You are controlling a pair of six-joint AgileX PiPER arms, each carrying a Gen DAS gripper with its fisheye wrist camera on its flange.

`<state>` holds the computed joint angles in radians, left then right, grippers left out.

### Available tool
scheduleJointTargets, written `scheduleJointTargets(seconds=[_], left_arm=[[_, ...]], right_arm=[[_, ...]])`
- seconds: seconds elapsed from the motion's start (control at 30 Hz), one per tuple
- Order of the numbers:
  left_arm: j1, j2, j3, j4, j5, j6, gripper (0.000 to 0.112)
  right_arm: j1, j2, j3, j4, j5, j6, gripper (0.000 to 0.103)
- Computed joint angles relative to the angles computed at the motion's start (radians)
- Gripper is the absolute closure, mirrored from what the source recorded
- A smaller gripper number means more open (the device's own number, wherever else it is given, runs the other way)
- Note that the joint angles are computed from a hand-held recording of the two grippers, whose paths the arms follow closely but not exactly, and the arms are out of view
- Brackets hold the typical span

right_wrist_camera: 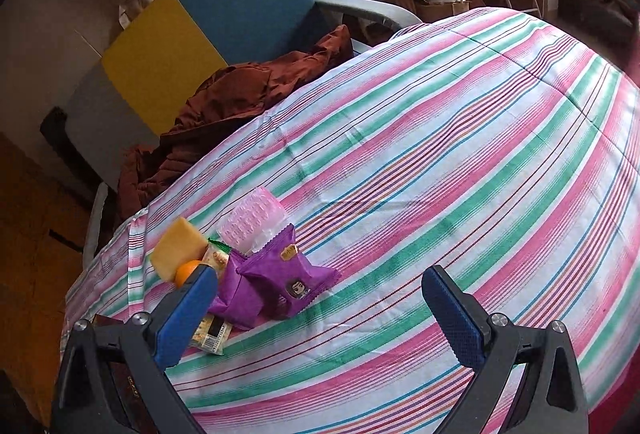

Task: Organize objects
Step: 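Move both grippers back to the pile beside the orange, then grasp the cracker packet with the left gripper and lift it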

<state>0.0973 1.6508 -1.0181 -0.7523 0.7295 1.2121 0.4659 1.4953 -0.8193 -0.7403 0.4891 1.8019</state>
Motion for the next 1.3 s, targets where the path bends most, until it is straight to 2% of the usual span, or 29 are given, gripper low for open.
scheduleJointTargets(seconds=[0.33, 0.43, 0.57, 0.63, 0.77, 0.87, 0.9, 0.97, 1.07, 1.3], left_arm=[[-0.162, 0.218, -0.168, 0.095, -0.047, -0.159, 0.061], [-0.176, 0.292, -0.232, 0.106, 0.001, -0.196, 0.082], [-0.14, 0.288, -0.207, 0.013, 0.053, -0.135, 0.094], [-0.11, 0.268, -0.174, -0.013, 0.079, -0.122, 0.094], [-0.004, 0.25, -0.118, -0.044, 0.19, -0.131, 0.094], [0.054, 0.241, -0.086, -0.036, 0.241, -0.144, 0.094], [0.064, 0.229, -0.068, -0.027, 0.23, -0.144, 0.093], [0.064, 0.184, -0.022, 0.004, 0.173, -0.131, 0.084], [0.053, 0.129, 0.028, 0.026, 0.096, -0.114, 0.076], [-0.014, 0.099, 0.024, 0.06, 0.016, -0.121, 0.067]], right_arm=[[-0.017, 0.007, -0.002, 0.048, -0.043, -0.066, 0.0], [-0.025, 0.01, -0.002, 0.059, -0.051, -0.08, 0.0], [-0.056, 0.013, 0.005, 0.097, -0.074, -0.111, 0.0], [-0.064, 0.01, 0.01, 0.099, -0.078, -0.106, 0.0], [-0.068, 0.013, 0.011, 0.102, -0.079, -0.109, 0.0], [-0.058, 0.021, 0.001, 0.101, -0.064, -0.114, 0.0], [-0.057, 0.023, -0.002, 0.105, -0.06, -0.119, 0.0], [-0.055, 0.026, -0.004, 0.108, -0.053, -0.124, 0.0], [-0.054, 0.034, -0.012, 0.119, -0.043, -0.137, 0.0], [-0.046, 0.052, -0.031, 0.138, -0.016, -0.165, 0.0]])
